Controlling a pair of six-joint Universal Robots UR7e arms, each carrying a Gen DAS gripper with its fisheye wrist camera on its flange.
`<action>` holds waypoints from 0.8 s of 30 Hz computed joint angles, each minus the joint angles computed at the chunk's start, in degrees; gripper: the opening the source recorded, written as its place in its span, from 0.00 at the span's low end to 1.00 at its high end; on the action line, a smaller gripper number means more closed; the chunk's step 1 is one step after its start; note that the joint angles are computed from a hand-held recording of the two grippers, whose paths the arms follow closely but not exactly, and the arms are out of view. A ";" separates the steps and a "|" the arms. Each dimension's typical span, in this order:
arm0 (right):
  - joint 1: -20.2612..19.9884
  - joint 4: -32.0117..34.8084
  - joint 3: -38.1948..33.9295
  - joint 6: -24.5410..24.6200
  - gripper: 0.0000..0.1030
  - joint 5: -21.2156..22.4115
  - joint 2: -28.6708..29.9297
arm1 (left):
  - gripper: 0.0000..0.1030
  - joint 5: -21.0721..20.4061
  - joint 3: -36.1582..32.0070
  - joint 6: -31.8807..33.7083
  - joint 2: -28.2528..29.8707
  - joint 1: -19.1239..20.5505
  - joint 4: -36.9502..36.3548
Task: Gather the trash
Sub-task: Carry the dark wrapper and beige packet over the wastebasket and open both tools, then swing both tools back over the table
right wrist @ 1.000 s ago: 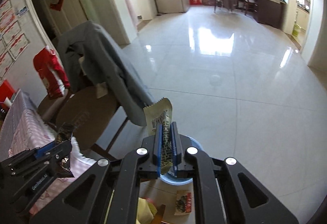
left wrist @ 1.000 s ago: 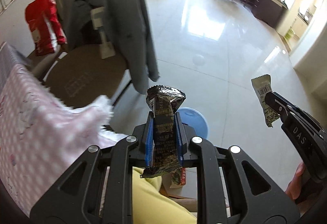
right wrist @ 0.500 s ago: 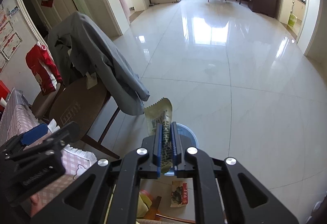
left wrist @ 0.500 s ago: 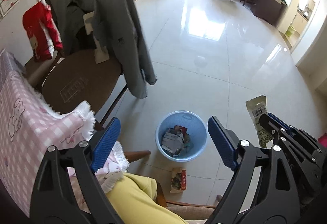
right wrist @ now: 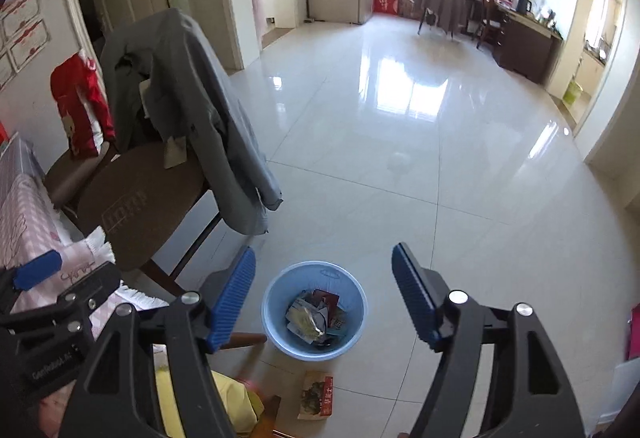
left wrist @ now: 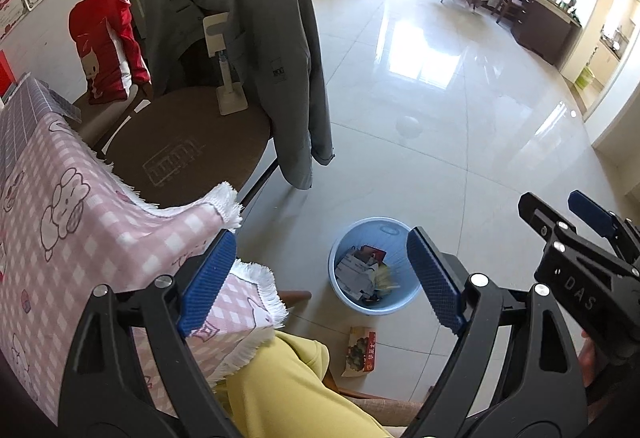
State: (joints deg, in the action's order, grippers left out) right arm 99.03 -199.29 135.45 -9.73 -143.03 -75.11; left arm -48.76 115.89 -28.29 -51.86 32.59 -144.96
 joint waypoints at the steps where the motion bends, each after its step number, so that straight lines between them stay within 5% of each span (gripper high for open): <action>1: 0.01 0.58 0.10 0.31 0.68 0.45 -0.30 | 0.83 0.00 -0.04 -0.28 -0.17 0.06 0.29; 11: 3.00 3.14 -1.29 2.58 0.68 -0.07 1.62 | 0.83 0.92 2.01 -0.35 -4.93 -0.34 0.04; 24: 11.30 7.24 -6.84 2.42 0.68 1.41 9.77 | 0.83 7.56 7.65 -7.35 -18.02 0.85 6.32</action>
State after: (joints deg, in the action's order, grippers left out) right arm 110.33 -192.05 128.61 -7.31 -141.62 -65.34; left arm -41.21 123.54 -35.65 -69.88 33.44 -138.64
